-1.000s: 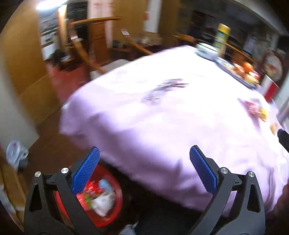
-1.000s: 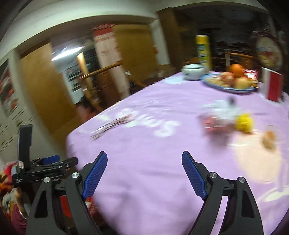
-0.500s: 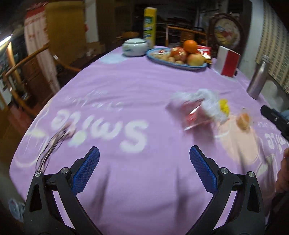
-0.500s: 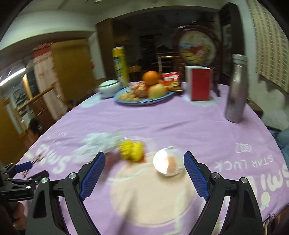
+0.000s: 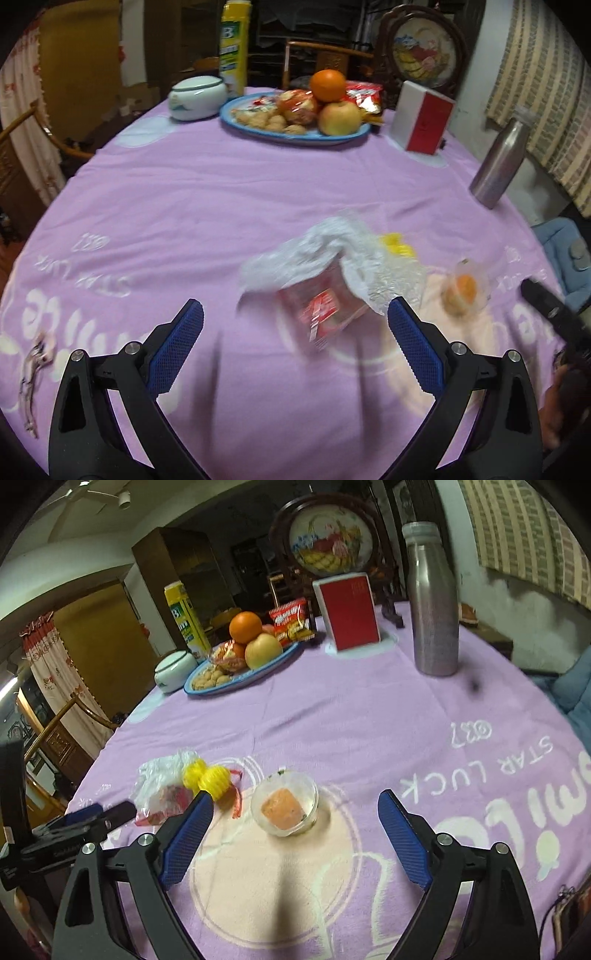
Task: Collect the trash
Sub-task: 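Grasp the clear plastic bag with the left gripper while the right gripper grasps the yellow fluffy item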
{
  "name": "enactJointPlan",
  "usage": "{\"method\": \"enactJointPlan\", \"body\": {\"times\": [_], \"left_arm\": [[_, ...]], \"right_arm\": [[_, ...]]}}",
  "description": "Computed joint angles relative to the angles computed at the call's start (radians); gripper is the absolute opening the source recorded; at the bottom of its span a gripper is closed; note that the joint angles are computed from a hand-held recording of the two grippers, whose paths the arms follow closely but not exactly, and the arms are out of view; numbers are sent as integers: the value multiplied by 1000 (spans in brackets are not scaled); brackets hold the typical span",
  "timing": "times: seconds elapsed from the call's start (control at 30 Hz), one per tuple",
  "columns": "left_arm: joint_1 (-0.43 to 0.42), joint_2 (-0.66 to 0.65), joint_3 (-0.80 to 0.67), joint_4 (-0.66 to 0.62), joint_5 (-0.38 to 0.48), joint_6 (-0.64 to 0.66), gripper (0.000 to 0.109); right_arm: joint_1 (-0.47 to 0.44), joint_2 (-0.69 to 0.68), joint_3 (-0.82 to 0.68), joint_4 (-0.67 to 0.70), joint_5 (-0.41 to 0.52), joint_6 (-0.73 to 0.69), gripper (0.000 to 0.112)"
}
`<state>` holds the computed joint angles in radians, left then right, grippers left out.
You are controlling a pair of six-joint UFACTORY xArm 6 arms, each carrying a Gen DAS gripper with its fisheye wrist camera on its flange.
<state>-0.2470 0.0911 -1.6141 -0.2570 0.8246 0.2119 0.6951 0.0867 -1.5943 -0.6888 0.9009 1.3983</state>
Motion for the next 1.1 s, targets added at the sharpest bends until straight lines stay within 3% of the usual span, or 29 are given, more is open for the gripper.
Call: {"method": "enactJointPlan", "body": {"times": [0.2, 0.33, 0.5, 0.67, 0.8, 0.93, 1.0, 1.07, 1.1], "left_arm": [[-4, 72, -104, -68, -8, 6, 96], [3, 178, -241, -100, 38, -5, 96], [26, 220, -294, -146, 91, 15, 95], [64, 215, -302, -281, 133, 88, 77], [68, 220, -313, -339, 132, 105, 79], [38, 304, -418, -272, 220, 78, 85], [29, 320, -429, -232, 234, 67, 78], [39, 313, -422, -274, 243, 101, 40], [48, 296, -402, -304, 231, 119, 38]], "right_arm": [[16, 27, -42, -24, 59, -8, 89], [17, 31, -46, -25, 81, 0, 89], [17, 42, -57, -7, 92, -19, 89], [24, 64, -85, -6, 120, -44, 89], [19, 60, -77, 10, 99, -43, 89], [25, 65, -84, 0, 112, -46, 89], [26, 65, -86, -9, 118, -44, 89], [29, 63, -86, -21, 122, -40, 89], [31, 62, -86, -29, 123, -36, 89]]}}
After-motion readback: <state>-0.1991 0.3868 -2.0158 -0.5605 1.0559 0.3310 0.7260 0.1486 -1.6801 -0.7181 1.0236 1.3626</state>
